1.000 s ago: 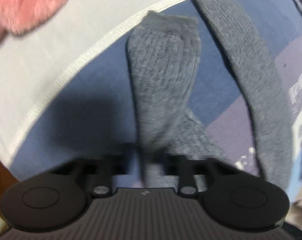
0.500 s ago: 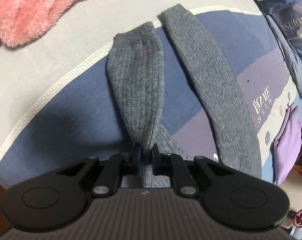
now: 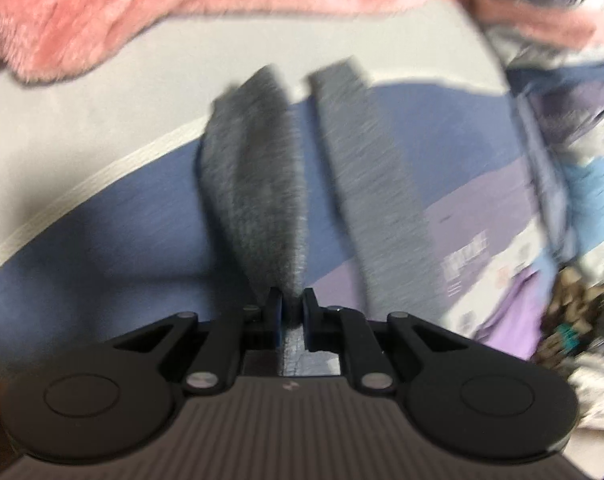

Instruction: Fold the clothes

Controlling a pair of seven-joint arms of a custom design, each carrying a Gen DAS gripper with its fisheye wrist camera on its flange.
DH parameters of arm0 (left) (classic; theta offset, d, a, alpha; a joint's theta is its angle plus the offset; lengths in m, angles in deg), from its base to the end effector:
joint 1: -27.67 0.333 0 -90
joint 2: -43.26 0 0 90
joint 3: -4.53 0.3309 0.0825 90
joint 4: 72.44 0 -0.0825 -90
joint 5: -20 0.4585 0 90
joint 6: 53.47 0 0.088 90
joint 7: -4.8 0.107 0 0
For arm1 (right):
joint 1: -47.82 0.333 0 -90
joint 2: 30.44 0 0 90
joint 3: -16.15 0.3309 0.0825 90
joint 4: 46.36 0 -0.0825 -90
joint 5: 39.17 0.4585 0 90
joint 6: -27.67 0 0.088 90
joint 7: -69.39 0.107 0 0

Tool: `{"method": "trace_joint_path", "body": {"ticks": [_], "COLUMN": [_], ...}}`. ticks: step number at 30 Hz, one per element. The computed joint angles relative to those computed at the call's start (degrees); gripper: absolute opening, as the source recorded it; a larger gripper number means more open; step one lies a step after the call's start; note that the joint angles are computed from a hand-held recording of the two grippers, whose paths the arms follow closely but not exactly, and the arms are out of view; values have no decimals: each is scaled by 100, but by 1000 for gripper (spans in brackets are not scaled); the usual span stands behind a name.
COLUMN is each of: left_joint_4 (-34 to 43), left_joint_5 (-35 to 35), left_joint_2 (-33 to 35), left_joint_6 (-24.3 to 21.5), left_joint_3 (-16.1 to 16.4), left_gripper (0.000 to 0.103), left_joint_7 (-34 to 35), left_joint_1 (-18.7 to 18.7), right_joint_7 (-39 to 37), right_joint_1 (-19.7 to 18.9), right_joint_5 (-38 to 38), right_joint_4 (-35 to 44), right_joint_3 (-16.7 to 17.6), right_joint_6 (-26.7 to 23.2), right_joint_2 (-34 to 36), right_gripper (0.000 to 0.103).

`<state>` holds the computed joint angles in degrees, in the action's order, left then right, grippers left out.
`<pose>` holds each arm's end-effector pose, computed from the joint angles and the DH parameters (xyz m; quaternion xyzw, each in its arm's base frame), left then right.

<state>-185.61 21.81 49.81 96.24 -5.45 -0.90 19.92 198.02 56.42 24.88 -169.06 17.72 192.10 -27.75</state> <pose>0.6563 -0.2074 0.4491 0.9595 -0.1091 0.2546 0.0509 0.6359 0.0628 0.4080 -0.0357 0.9085 0.1863 0.3724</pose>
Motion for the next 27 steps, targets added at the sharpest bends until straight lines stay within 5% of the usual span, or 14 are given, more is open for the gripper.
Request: {"method": "trace_joint_path", "body": {"ticks": [3,6,12,17,19,22,25,27], "left_joint_4": [28,505,1363,1258,987,658,399,237], "left_joint_5": [934,1232,882,239,-36,-313,-481,-545], "left_joint_2": [-92,161,681,699,579,429,275,160], "left_joint_6": [532,460,124,-182,-223,-299,-445,-525], "left_joint_3": [226,303,143,-32,-83,-114,-106,-76], "left_gripper": [8,8,9,9,11,12,14,26], "left_joint_7": [-749,-515,768,1456,1550,1720,1901,1930], "left_joint_1": [-14,128,301,267,244,210,190,183], "right_joint_7": [457,1143,2556,2738,2294,748,-1659,-3434], "right_joint_1": [-11,-18,64,-27,-123,-395,-511,-562], "right_joint_5": [-64,-1028,-2812,-4130,-4507,-4654,-4663,-4448], "right_joint_4": [460,1215,3169,4637,5068,5625,6133,6542], "right_joint_3": [-23,-77,-331,-474,-420,-35,461,926], "right_joint_6": [-6,-187,-910,-1962,-2269,-2775,-3223,-3693], "right_joint_2": [178,732,2408,3424,3652,3823,3903,4055], "right_gripper": [10,10,10,10,14,37,54,66]}}
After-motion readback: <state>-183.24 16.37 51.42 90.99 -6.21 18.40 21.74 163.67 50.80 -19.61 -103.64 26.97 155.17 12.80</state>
